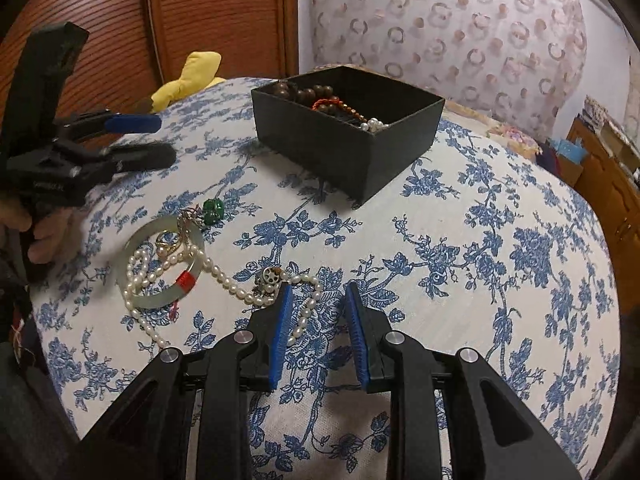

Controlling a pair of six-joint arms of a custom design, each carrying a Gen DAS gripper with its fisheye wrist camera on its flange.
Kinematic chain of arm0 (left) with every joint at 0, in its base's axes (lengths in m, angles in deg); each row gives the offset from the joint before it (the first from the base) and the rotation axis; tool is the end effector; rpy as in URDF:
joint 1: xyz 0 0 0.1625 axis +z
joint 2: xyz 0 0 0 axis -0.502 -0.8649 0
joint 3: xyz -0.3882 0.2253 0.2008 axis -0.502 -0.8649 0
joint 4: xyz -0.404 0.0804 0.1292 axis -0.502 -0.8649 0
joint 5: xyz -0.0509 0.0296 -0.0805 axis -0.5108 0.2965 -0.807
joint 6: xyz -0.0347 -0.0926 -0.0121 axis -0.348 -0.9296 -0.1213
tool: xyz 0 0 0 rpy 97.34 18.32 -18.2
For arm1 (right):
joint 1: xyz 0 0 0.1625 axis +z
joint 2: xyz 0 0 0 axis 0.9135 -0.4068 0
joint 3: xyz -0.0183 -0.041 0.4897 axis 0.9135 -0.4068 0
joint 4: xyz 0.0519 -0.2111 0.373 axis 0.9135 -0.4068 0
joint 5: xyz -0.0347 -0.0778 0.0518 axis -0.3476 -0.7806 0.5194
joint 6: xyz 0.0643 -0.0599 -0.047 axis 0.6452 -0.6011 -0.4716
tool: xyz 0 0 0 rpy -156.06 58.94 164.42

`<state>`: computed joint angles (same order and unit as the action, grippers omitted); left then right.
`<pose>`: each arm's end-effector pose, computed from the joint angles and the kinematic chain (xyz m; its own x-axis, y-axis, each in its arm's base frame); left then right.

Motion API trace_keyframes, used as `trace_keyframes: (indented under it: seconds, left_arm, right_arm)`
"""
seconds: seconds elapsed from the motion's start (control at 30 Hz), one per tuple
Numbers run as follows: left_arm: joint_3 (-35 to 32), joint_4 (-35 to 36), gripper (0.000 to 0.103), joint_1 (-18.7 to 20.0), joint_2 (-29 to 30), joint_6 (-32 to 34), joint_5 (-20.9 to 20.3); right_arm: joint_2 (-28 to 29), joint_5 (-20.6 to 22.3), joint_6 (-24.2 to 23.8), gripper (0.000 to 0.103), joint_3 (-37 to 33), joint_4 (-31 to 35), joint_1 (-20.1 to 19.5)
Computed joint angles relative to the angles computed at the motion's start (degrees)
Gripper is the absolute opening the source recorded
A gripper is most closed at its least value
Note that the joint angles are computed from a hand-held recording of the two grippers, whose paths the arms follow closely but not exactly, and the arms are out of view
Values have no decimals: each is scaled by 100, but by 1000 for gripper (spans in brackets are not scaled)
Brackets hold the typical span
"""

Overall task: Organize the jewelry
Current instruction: 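Grasp the long pearl strand with the right gripper and lift it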

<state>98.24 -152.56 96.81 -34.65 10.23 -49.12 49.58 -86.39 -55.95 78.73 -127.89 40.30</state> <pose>-0.1008 -0.6926 0.2775 -0.6624 0.4247 -0.6171 0.7075 0.6254 -0.3290 0.2817 -0.6658 0.0569 -0.6197 -0.4541 0.6401 -0.7008 0.6874 -0.1908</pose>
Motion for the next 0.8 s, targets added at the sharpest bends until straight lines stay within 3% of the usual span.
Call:
trace_keyframes:
  seconds: [0.1, 0.13, 0.3, 0.8]
  left_arm:
    - [81, 56, 91, -1, -33, 24, 111]
    - [98, 96, 91, 1, -52, 8, 113]
    - [172, 210, 91, -12, -130, -67, 128]
    - [284, 604, 91, -50, -186, -192, 45]
  right_arm:
    - [0, 7, -59, 15, -10, 81, 19]
    - [8, -5, -104, 5, -11, 77, 28]
    - [26, -102, -226, 4, -18, 14, 46]
    - [-309, -463, -432, 4, 306, -1548, -47]
